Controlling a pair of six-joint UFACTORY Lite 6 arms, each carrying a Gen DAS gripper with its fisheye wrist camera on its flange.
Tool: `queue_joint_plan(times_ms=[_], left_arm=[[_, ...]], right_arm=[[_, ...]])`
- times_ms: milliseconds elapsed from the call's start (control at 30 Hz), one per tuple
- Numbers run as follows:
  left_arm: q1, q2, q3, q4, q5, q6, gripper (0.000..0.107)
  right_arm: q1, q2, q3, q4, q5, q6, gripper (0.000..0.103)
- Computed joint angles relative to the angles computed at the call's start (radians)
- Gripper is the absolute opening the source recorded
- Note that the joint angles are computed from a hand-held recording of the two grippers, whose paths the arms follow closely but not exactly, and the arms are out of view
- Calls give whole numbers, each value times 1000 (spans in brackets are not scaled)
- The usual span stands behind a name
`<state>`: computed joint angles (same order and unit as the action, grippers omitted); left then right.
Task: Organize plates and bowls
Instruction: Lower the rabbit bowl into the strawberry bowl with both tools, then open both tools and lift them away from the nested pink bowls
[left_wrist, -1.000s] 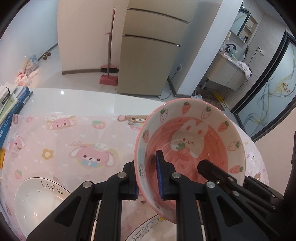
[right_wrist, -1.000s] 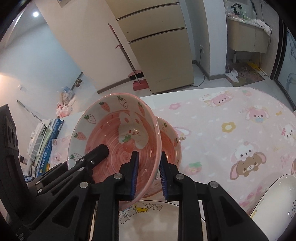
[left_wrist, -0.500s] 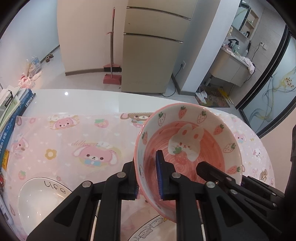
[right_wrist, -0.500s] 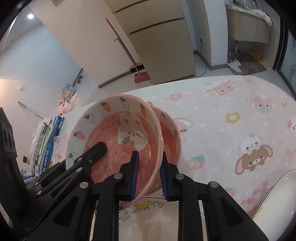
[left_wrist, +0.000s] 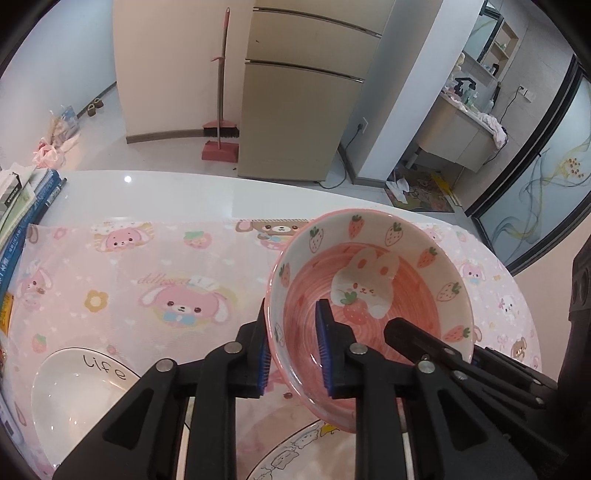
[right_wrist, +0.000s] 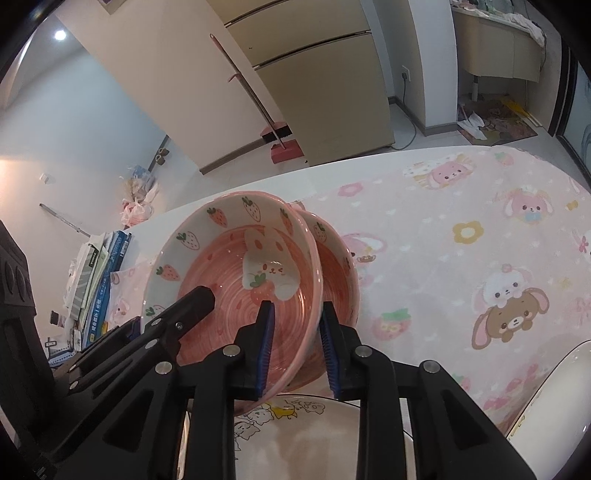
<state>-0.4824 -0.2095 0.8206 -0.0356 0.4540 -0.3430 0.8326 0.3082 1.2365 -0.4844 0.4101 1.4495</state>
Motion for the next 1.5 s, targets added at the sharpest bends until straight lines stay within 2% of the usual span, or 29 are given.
queue_joint_plan(times_ms=[133, 267, 367, 733, 800, 833, 967, 1167, 1433, 1500], left_arm=[[18, 30, 5, -58, 10, 52, 20], [14, 31, 0, -16, 7, 8, 15], [40, 18, -8, -81, 8, 84, 15], [58, 8, -19, -112, 4, 137, 15], [62, 3, -22, -113, 3, 139, 15], [64, 1, -23, -111, 4, 138, 9], [90, -2, -24, -184, 17, 223, 9], [98, -6, -28, -188, 14, 237, 9], [103, -25, -41, -211, 0, 259, 7], [94, -47, -48, -173, -11, 231, 4]], right_arm=[[-15, -28, -41, -25, -31, 24, 31], [15, 7, 0, -120, 41, 85, 25], [13, 6, -1, -126, 38, 88, 25], [24, 16, 5, -183, 46, 112, 26], [33, 25, 22, -184, 73, 101, 26], [43, 33, 38, -189, 96, 95, 26], [76, 63, 86, -227, 175, 65, 25], [74, 62, 90, -214, 184, 36, 25], [31, 12, 29, -153, 104, 5, 25], [78, 27, 62, -268, 205, 85, 20]])
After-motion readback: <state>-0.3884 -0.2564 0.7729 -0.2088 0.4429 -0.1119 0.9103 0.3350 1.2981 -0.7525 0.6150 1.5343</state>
